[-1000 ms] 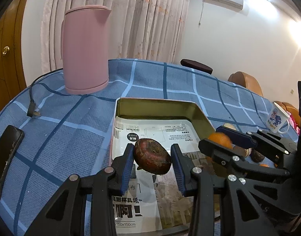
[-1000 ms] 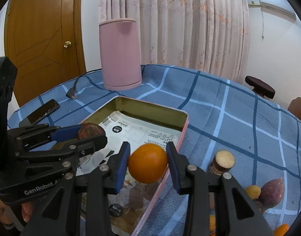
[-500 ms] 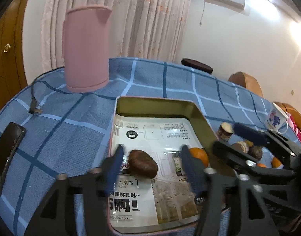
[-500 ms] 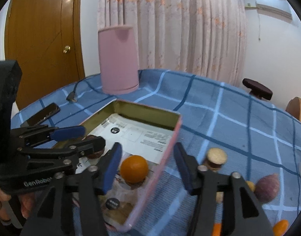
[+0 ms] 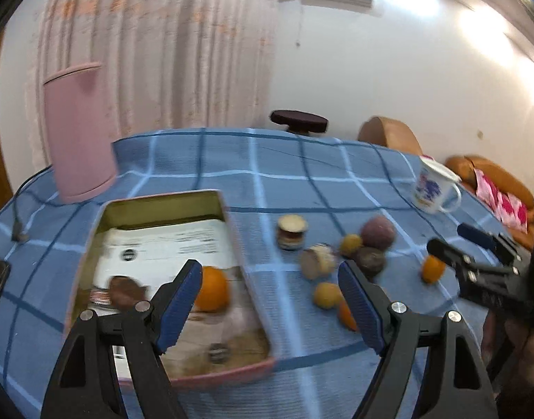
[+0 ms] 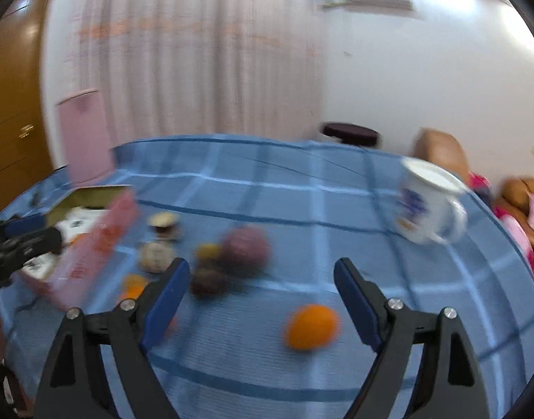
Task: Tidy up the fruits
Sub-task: 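Grasp a large orange with the left tool while the right tool grasps another orange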
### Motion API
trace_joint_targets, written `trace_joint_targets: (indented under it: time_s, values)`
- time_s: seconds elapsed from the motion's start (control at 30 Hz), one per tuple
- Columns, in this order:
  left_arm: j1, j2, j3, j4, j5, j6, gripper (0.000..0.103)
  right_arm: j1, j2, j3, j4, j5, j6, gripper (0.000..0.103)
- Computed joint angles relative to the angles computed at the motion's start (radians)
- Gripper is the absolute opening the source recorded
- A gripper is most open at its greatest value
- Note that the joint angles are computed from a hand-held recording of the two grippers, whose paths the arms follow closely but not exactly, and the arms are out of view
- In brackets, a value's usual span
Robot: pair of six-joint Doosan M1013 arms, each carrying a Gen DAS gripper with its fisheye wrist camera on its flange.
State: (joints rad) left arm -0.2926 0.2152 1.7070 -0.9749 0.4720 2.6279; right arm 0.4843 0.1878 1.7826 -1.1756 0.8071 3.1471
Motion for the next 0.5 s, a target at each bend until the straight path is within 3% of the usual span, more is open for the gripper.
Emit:
trace_joint_targets:
  time_s: [0.07,0.2,0.3,0.33,0.4,0.5]
  values:
    - [-0.022,-0.001,0.001,0.026,0.012,-0.001,0.081,-0.014,-0.008,0.007,0.039,0.015,-0.007,0.087]
    - [-0.056,0.005,-0.002,0.099,0.033,-0.041,0.081,-0.046,-0.027,0.022,0.116,-0.032,-0.039,0.083]
    - [-0.073,0.013,-0.006,0.152,0.055,-0.072,0.080,-0.060,-0.021,0.010,0.200,-0.029,-0.128,0.070]
    - [-0.080,0.018,-0.010,0.180,0.063,-0.088,0.077,-0.063,-0.021,0.010,0.220,-0.033,-0.143,0.064]
    - [-0.088,0.022,-0.014,0.215,0.078,-0.115,0.067,-0.077,-0.020,0.007,0.280,-0.039,-0.189,0.063]
    - [-0.096,0.035,-0.029,0.256,0.116,-0.150,0.064,-0.080,-0.018,0.008,0.307,-0.058,-0.210,0.062]
